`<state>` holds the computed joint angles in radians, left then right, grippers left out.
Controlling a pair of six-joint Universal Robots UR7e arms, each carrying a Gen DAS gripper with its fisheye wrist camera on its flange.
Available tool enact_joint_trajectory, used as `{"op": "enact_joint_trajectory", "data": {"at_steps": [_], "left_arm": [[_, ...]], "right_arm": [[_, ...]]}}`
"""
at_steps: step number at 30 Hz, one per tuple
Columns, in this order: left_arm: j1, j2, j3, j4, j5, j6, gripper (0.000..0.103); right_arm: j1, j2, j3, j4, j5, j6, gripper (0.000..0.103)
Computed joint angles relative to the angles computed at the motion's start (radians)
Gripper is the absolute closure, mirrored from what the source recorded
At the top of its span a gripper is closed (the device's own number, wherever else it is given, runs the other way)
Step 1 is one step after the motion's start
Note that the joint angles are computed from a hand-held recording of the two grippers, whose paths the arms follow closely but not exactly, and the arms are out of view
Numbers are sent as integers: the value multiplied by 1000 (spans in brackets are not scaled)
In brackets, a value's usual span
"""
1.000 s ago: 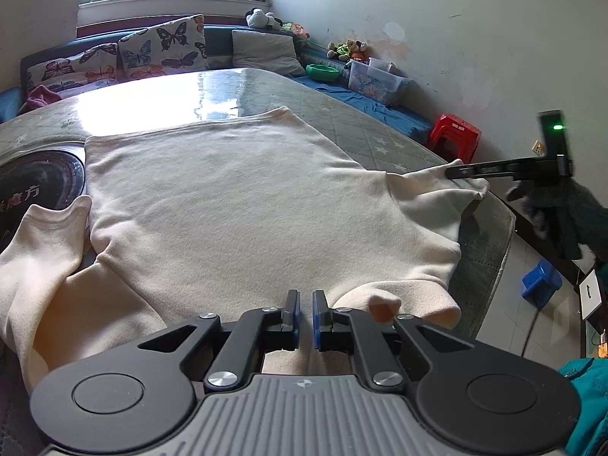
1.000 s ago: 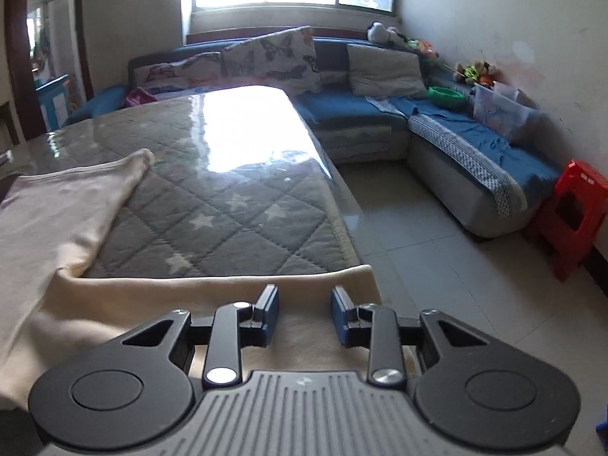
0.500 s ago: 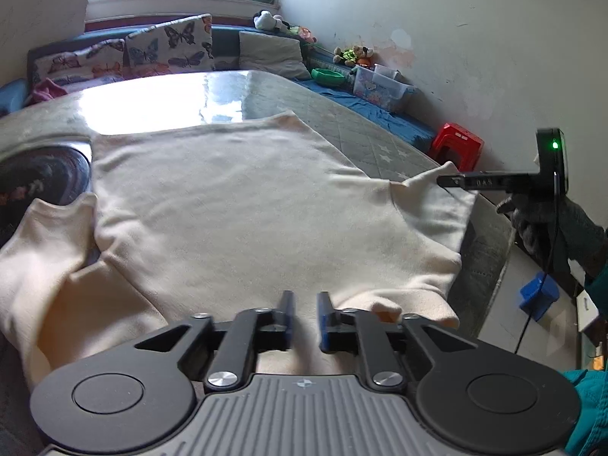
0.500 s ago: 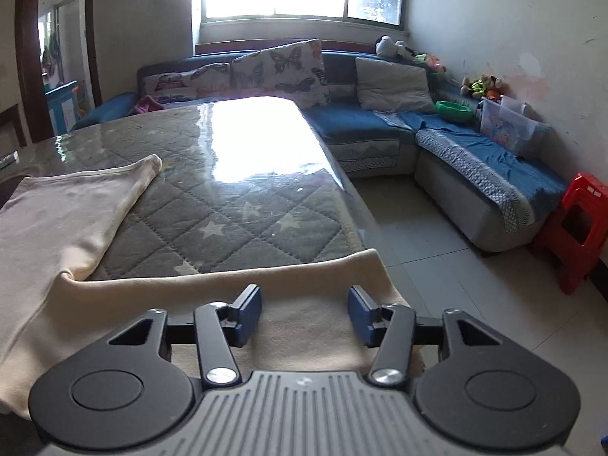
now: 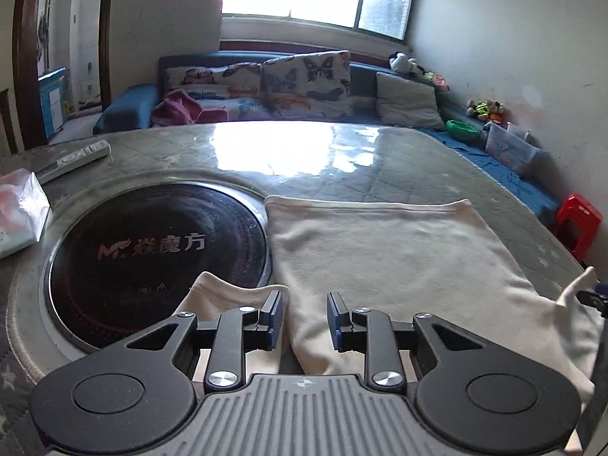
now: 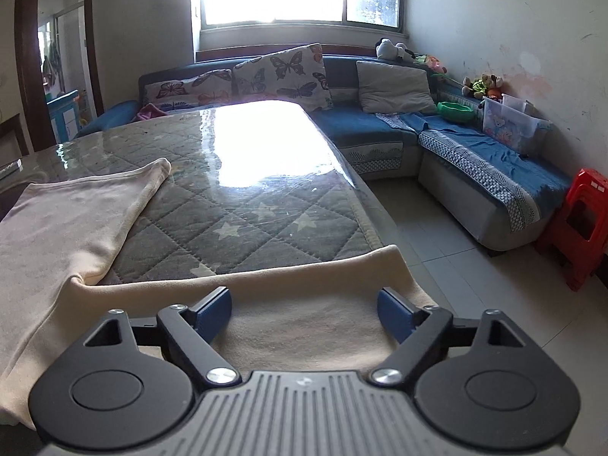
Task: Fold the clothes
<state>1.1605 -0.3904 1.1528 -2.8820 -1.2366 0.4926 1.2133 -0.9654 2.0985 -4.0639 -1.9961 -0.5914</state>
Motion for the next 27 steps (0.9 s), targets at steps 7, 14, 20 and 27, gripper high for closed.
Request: {"op": "enact_joint_trajectory", "data": {"at_steps": [7,14,20,27], "left_arm": [[10,56,-82,50,49,-39,84],[29,-4,-18,-50,-24,-78,98],[58,-117,106,-220,-61,-135,98],[109,-218,224,-362,-22,-160,98]], "right_arm": [[-1,2,1,-4,5,-3,8],[0,5,-5,8,1,-1,0],[2,11,-10,5,-1,0,0],[4,16,-13,-2,-6,-2,0]]}}
